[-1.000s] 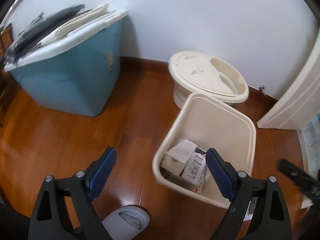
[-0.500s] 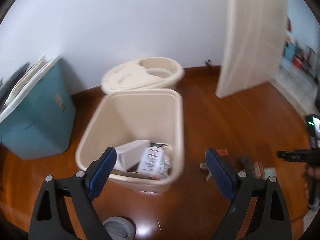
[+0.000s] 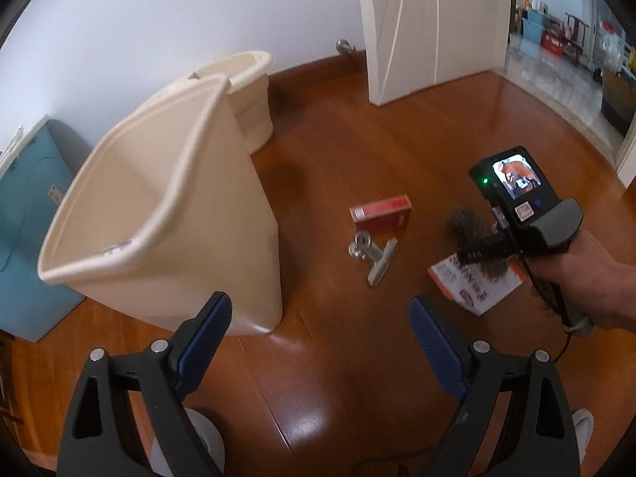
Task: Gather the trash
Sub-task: 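Grasp the steel wool with the right tool while the left tool grasps the white cake powder bag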
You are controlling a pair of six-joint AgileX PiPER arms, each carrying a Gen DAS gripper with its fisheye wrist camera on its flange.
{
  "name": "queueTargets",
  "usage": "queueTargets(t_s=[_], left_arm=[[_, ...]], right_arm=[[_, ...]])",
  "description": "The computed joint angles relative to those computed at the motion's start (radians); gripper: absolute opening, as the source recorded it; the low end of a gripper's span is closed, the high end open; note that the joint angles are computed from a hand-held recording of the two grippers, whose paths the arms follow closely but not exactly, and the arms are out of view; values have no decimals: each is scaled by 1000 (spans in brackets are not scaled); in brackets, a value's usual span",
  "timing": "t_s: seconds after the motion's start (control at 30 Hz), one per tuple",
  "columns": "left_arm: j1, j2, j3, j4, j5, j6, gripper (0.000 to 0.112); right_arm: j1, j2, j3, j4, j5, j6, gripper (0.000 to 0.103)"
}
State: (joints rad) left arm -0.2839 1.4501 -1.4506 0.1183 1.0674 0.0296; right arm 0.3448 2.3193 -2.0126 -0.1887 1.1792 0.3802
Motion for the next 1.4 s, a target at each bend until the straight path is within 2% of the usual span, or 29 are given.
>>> queueTargets(t_s=[0.03,0.1,0.13,0.17,0.2,0.4,0.47,0.53,0.63,0.77,0.83,0.9,0.93,1.03,1.07,1.13,1.17,1.2,1.23,1.27,1.3,1.4], left_arm=[[-12,7,11,10,-4,-10,91],[-30,13,33,25,-24,-23,91],[-47,22,37,37,-31,-32,91],[-60,28,40,41,-36,-38,91],[-71,37,38,37,-44,-36,91],[-179,142,25,-17,-144,86,96],[-234,191,18,-48,-186,182,96],[-293,234,24,-72,-237,286,96],[-361,300,27,-91,-278,403,97],[-429,398,11,-17,-312,416,97],[-432,461,-43,5,-285,380,97],[-418,573,-171,-12,-161,384,97],[-406,615,-222,-35,-102,398,103],[-344,693,-335,-191,-4,452,101],[-341,692,-334,-200,-2,457,98],[-350,666,-301,-204,-26,487,90],[-357,654,-286,-202,-35,496,80],[-363,647,-281,-214,-31,513,62],[-365,643,-286,-238,-10,534,50],[-375,644,-297,-243,5,532,26],[-393,649,-313,-225,14,512,6],[-396,696,-402,-262,89,440,5]], right_arm=[[-12,-5,34,25,-33,-15,73],[-35,-43,120,87,-119,-52,49],[-44,-59,142,102,-136,-57,42],[-52,-79,166,119,-153,-62,30],[-63,-113,204,150,-183,-78,28],[-133,-471,560,331,-418,-178,28],[-195,-611,716,397,-499,-188,28],[-254,-718,841,437,-538,-182,28],[-334,-818,1025,491,-602,-176,28],[-418,-872,1183,577,-643,-226,28],[-448,-899,1234,618,-658,-265,28],[-447,-923,1274,632,-684,-265,28],[-452,-934,1287,638,-691,-264,28],[-486,-965,1306,664,-687,-270,29],[-529,-967,1312,705,-675,-327,29],[-534,-965,1337,736,-688,-343,30],[-535,-970,1346,741,-687,-343,30],[-533,-967,1354,754,-689,-348,30],[-523,-961,1349,748,-691,-332,30],[-517,-961,1350,745,-691,-322,30],[-511,-957,1350,745,-694,-315,30],[-495,-948,1343,733,-705,-286,30]])
